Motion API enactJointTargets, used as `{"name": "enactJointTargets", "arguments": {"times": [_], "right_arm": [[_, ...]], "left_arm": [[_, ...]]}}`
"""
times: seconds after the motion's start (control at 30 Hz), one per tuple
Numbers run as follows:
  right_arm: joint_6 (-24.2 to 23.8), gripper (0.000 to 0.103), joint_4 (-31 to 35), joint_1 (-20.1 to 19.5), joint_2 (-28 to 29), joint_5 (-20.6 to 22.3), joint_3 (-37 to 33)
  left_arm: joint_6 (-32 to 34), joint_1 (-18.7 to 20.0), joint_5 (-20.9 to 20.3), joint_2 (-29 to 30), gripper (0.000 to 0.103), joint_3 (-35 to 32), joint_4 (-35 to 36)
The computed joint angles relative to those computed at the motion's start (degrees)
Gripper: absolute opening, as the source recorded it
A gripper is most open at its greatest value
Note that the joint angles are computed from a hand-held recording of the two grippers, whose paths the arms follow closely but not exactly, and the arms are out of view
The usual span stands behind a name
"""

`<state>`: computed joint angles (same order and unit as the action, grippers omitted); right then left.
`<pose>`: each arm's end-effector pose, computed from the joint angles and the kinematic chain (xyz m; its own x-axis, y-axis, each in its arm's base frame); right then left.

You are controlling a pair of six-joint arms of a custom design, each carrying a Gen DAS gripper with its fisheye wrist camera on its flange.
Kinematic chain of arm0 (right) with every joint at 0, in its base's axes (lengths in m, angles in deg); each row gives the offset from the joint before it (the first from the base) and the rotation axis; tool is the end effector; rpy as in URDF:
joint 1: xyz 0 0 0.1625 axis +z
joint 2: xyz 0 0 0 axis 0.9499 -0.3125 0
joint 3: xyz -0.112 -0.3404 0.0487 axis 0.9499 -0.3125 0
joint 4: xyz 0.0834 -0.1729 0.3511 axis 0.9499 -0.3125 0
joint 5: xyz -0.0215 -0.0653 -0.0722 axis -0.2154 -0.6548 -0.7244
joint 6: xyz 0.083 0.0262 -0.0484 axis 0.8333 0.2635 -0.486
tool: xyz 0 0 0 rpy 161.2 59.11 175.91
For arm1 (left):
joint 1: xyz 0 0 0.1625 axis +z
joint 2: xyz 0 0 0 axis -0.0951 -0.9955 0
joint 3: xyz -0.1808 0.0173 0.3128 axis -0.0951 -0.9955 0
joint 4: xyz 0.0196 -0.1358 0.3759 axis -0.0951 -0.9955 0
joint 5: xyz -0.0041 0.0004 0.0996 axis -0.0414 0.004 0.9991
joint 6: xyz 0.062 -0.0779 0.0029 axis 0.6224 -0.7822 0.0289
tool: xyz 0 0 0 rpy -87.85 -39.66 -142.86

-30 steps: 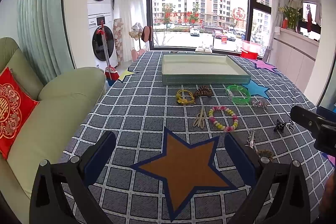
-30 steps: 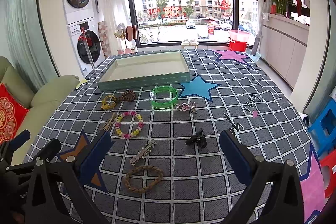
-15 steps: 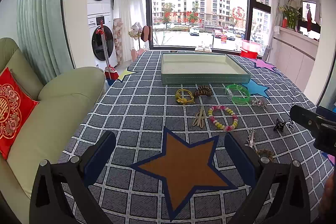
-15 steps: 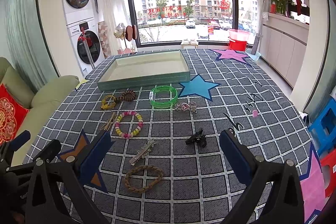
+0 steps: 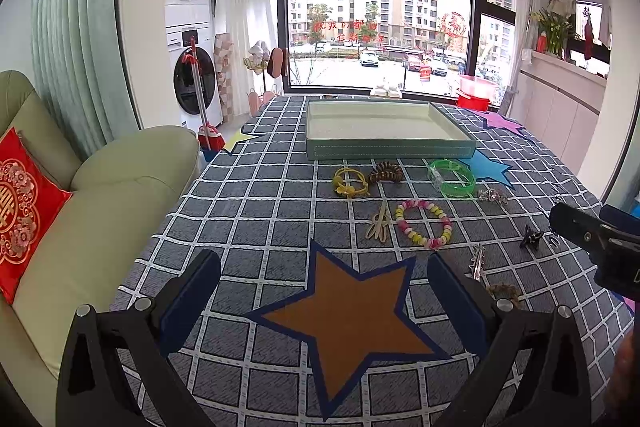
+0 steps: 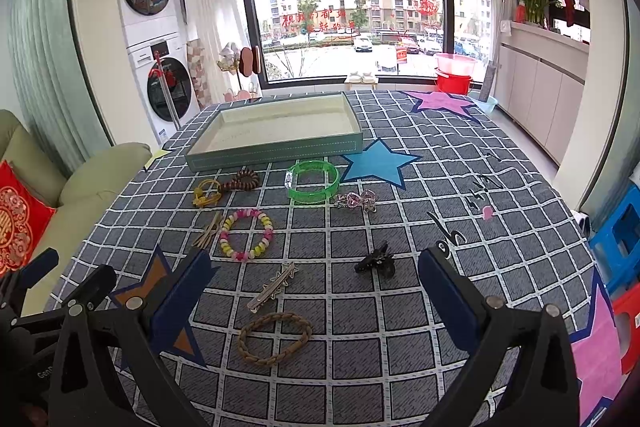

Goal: Organize jewelry

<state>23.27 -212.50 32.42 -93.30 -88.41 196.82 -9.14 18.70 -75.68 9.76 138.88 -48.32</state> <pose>0.1490 -0.3235 0.3561 -0.7522 0.2153 0.6228 -0.4228 0.5672 -0.7067 -0.4768 -0.3362 0.0629 -0.6938 0.1797 -0.6974 0.6513 0.5699 -0.5010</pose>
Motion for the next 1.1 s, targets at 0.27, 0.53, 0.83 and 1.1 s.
{"name": "enactJointTargets", "arguments": {"times": [0.27, 0.53, 0.83, 1.1], "right_arm": [[0.18, 0.103, 0.11, -0.22, 0.01, 0.25, 0.08], [0.15, 0.103, 0.09, -0.58, 0.03, 0.59, 0.14], [0.26, 0.103, 0.05, -0.74, 0.12, 0.80, 0.18], [0.28, 0.103, 0.24, -0.76, 0.00, 0.79, 0.14]], "left_arm": [[-0.37, 0.20, -0.43, 0.10, 0.103, -0.15, 0.37], [-0.22, 0.34, -0.65, 0.02, 0.103, -0.13, 0.32], [-0.56, 0.38, -0.75, 0.04, 0.103, -0.19, 0.57], [-0.66, 0.39, -0.80, 0.00, 0.103, -0.21, 0.75]]}}
